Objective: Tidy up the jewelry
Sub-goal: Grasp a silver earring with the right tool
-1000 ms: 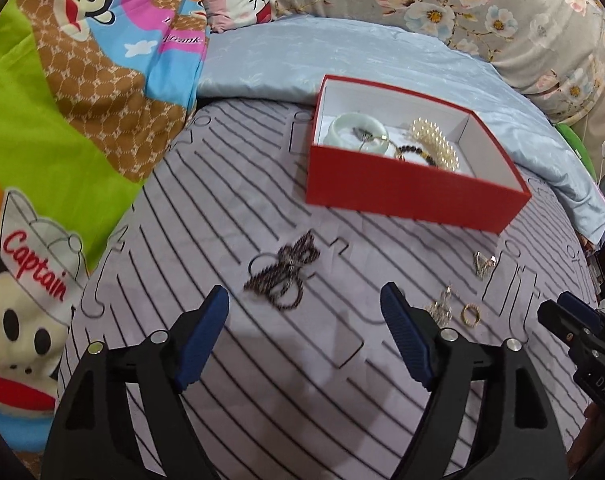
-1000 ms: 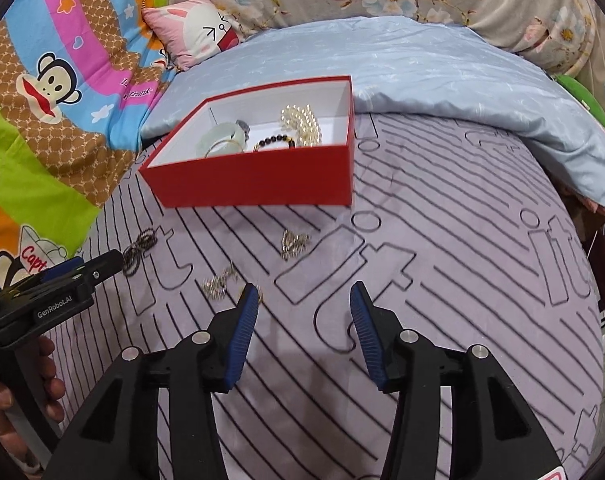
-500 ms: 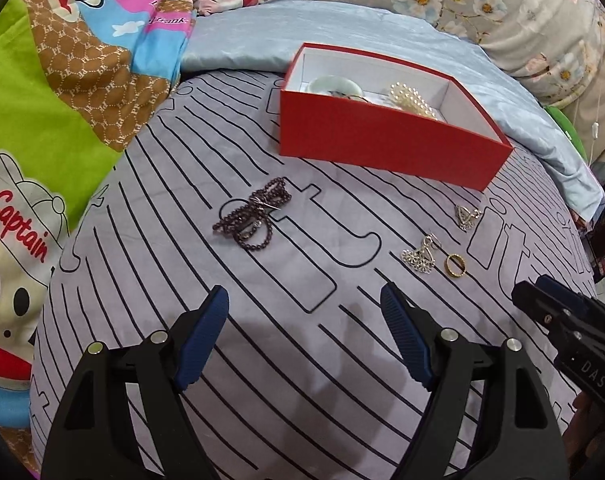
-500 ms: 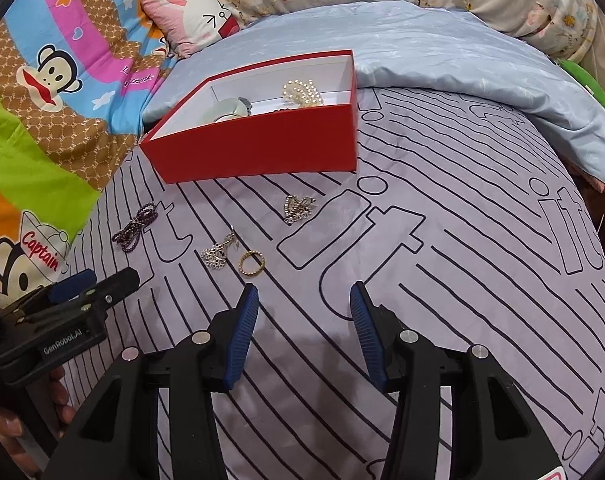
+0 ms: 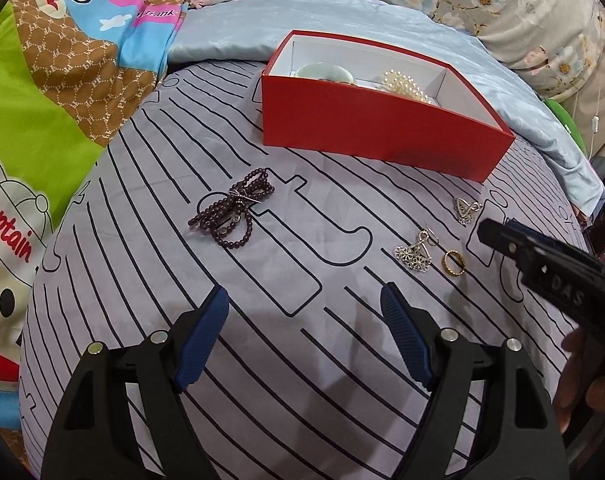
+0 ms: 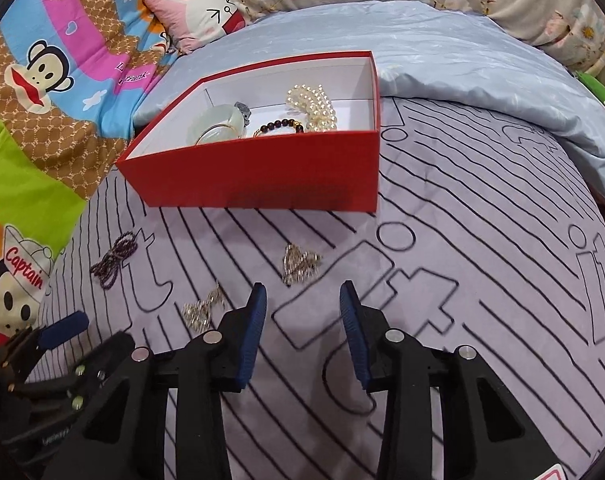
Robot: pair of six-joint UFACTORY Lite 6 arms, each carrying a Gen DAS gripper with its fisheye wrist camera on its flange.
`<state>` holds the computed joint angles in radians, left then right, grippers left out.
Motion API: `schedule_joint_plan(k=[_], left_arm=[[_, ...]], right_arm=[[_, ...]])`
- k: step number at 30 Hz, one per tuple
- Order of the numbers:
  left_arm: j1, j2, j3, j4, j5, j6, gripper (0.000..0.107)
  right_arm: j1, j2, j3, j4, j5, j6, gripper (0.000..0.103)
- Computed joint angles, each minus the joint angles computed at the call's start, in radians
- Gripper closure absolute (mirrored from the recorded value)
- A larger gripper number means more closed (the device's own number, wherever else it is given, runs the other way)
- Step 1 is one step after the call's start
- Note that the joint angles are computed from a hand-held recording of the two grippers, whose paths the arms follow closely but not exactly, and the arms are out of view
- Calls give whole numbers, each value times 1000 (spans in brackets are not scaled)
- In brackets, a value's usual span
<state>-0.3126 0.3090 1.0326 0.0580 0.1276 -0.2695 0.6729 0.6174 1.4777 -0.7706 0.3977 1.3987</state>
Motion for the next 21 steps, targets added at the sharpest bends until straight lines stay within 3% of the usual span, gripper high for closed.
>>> schedule_joint_plan(k=[7, 10, 21], left_arm=[[3, 30, 29, 47, 4, -44, 31], [4, 38, 39, 51, 3, -48, 31], [6, 60, 67, -17, 8, 21, 31]], right_arm=[[-36, 94, 119, 86, 6, -115, 67], [-42, 116, 144, 117, 9, -149, 76], [-39, 95, 97, 81, -17, -101, 85]])
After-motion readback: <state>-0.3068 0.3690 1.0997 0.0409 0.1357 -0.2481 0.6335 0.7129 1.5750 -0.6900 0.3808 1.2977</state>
